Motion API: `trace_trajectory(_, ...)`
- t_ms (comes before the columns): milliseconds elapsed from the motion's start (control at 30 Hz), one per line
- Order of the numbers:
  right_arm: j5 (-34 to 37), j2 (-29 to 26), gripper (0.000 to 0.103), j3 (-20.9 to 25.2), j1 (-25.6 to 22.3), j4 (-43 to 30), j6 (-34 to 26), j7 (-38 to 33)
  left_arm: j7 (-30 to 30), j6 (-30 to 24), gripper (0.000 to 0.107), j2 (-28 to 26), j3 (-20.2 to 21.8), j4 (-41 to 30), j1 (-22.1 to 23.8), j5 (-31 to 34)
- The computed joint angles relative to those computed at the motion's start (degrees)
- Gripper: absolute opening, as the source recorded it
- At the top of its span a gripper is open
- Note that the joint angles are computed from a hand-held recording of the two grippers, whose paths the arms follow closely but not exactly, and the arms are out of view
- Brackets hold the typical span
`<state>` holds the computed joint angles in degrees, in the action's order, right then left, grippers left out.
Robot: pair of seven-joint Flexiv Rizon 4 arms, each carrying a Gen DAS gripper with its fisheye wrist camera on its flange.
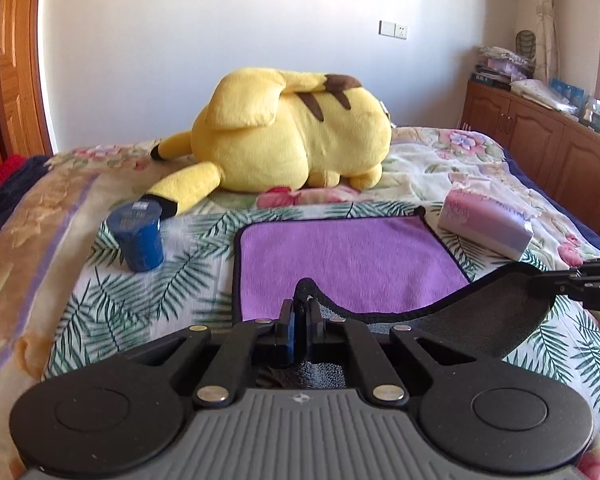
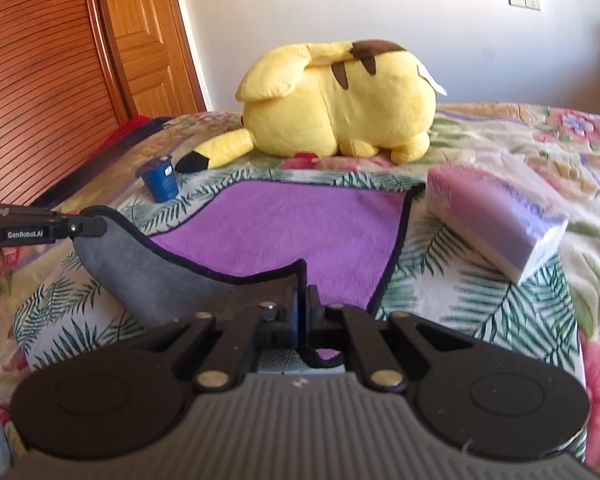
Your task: Fold towel
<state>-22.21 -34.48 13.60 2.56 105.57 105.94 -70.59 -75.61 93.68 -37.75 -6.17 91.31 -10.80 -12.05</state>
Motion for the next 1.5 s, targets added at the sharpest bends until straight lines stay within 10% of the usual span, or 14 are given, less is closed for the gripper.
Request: trace_trajectory(1500, -2.45, -13.24, 0.004, 12.17, -9.33, -23.1, -7.54, -10.39, -11.37, -12.53, 0.0, -15.91, 12.02, -35.23, -6.4, 6.49)
